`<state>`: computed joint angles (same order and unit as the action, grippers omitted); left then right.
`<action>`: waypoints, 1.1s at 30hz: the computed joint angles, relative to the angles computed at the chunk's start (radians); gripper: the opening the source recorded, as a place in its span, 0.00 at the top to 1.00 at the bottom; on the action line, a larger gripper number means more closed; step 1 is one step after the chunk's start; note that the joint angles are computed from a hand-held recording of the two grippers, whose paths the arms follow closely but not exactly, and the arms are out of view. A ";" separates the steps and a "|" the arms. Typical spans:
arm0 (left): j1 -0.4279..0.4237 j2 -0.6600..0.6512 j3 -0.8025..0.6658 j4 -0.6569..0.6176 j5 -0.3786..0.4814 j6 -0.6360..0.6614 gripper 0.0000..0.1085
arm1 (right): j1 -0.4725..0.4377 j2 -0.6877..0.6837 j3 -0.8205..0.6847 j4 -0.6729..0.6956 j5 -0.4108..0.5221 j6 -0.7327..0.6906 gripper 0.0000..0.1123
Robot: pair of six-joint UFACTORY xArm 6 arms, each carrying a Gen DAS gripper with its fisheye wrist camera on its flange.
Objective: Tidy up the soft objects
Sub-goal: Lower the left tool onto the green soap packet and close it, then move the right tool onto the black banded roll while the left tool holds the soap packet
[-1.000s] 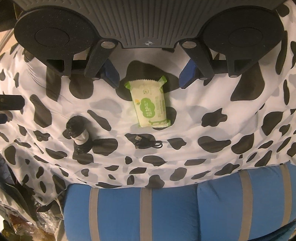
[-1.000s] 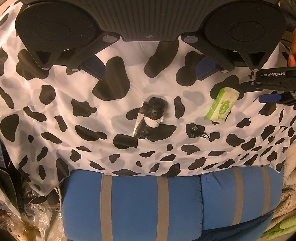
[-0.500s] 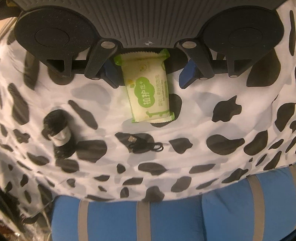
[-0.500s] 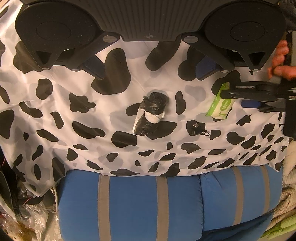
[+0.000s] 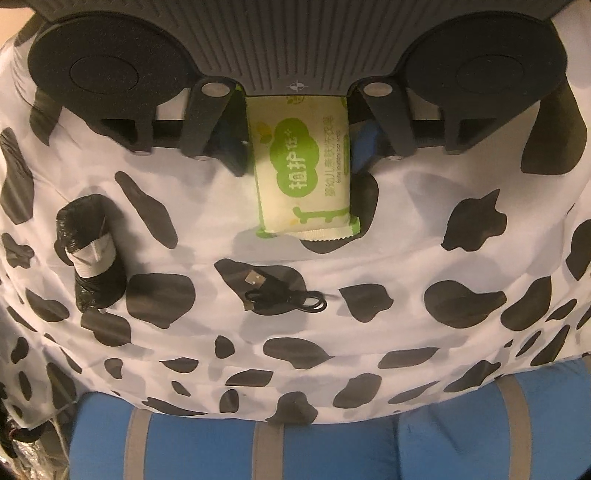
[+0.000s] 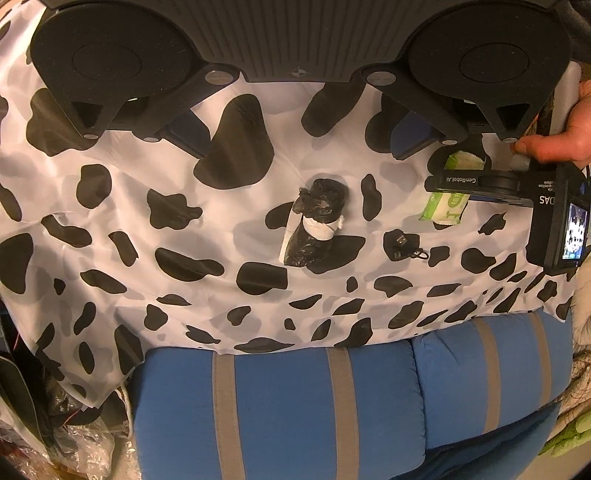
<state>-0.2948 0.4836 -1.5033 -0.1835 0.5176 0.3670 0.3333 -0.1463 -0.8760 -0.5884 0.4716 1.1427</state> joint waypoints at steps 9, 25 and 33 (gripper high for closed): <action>0.001 -0.029 0.015 -0.072 0.031 0.087 0.56 | 0.008 0.016 -0.012 -0.014 -0.010 0.014 0.08; 0.046 -0.244 0.194 -0.391 0.007 0.396 0.56 | 0.036 0.090 -0.103 -0.161 -0.034 0.116 0.08; 0.069 -0.328 0.237 -0.467 0.031 0.488 0.56 | 0.068 0.162 -0.162 -0.297 0.016 0.212 0.09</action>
<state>-0.2261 0.1561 -1.2659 -0.6506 0.5481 0.8551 0.4010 0.0156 -1.0379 -0.8854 0.4878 1.3549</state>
